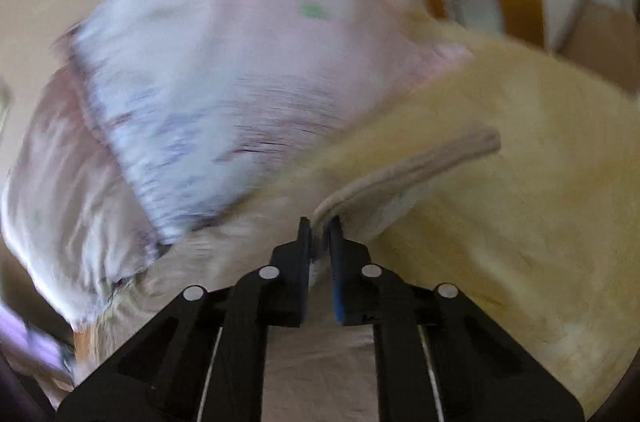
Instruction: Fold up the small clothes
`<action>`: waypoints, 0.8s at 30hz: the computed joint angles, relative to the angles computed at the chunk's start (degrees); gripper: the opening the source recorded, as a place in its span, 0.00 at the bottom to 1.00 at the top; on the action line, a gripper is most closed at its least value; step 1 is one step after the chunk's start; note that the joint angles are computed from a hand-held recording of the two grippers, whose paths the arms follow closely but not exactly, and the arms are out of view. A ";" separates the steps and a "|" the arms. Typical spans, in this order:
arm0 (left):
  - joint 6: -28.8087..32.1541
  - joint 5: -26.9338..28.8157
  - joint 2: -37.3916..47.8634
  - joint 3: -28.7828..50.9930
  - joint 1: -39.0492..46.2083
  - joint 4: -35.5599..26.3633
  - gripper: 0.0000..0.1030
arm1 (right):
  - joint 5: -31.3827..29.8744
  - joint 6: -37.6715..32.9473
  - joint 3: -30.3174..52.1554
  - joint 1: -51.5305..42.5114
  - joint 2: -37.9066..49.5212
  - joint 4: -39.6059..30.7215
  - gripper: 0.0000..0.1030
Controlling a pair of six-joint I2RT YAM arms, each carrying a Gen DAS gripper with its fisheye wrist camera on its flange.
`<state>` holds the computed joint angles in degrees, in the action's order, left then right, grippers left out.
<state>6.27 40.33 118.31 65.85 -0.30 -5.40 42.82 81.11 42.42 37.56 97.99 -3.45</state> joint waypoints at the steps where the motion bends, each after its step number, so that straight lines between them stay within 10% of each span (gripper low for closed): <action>1: -0.13 0.71 0.38 0.38 0.45 -0.37 0.98 | 0.30 -3.22 1.66 0.92 0.37 1.35 0.09; 6: -2.97 5.88 3.46 3.52 2.54 -2.81 0.97 | -15.44 -26.73 17.51 4.89 11.98 13.55 0.09; 10: -3.61 7.44 6.17 7.05 2.93 -6.88 0.92 | -27.31 -30.24 31.15 5.92 22.99 6.77 0.41; 13: -3.66 7.26 8.15 9.79 2.85 -9.76 0.89 | -26.23 -24.86 24.28 6.26 20.64 12.15 0.57; 24: -10.54 2.80 15.93 20.99 1.95 -15.49 0.58 | -13.24 17.60 -18.35 3.99 1.82 33.68 0.53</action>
